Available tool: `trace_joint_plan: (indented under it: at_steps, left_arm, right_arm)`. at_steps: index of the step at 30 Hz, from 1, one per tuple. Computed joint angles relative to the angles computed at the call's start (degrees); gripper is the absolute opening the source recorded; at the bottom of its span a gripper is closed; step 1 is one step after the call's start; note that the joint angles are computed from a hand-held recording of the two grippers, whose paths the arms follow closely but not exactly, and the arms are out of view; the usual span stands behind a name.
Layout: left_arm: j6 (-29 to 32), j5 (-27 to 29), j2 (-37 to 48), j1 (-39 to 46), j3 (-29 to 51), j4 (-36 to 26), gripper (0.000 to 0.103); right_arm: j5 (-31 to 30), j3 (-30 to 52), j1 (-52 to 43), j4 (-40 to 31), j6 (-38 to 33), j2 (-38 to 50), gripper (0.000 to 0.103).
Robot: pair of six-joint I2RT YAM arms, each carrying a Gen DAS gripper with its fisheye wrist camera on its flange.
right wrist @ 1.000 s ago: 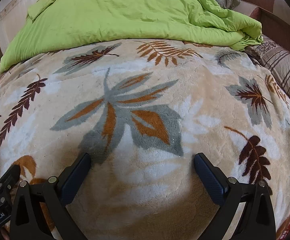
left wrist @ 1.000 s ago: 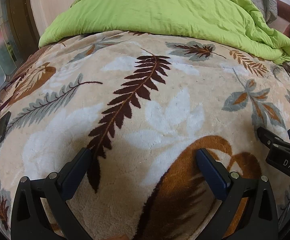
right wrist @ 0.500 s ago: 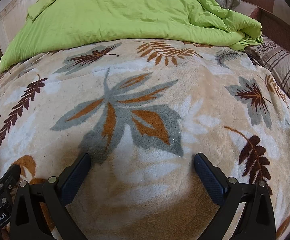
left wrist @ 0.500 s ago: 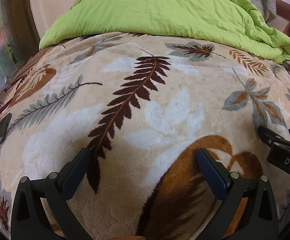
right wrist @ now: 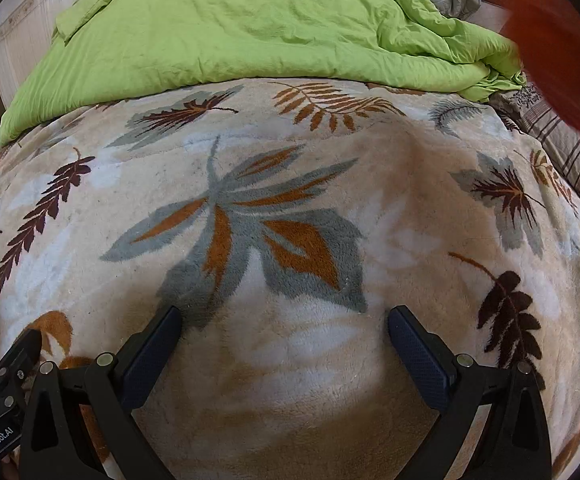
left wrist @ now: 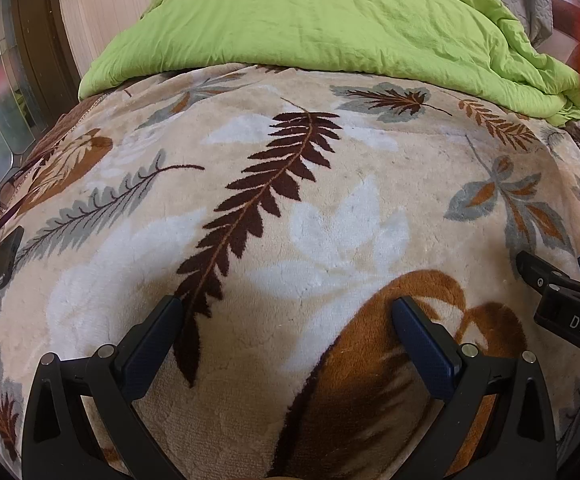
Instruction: Collect trash
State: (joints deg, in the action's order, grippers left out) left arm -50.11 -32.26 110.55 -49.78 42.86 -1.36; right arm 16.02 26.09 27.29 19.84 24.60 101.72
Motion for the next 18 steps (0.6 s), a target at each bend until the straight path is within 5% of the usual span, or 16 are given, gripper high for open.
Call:
trace_joint_plan:
  at_steps: [18]
  left_arm:
    - [0.8, 0.4, -0.4, 0.8, -0.9, 1.1, 0.103]
  right_arm:
    - [0.0, -0.1, 0.0, 0.0, 0.0, -0.2, 0.103]
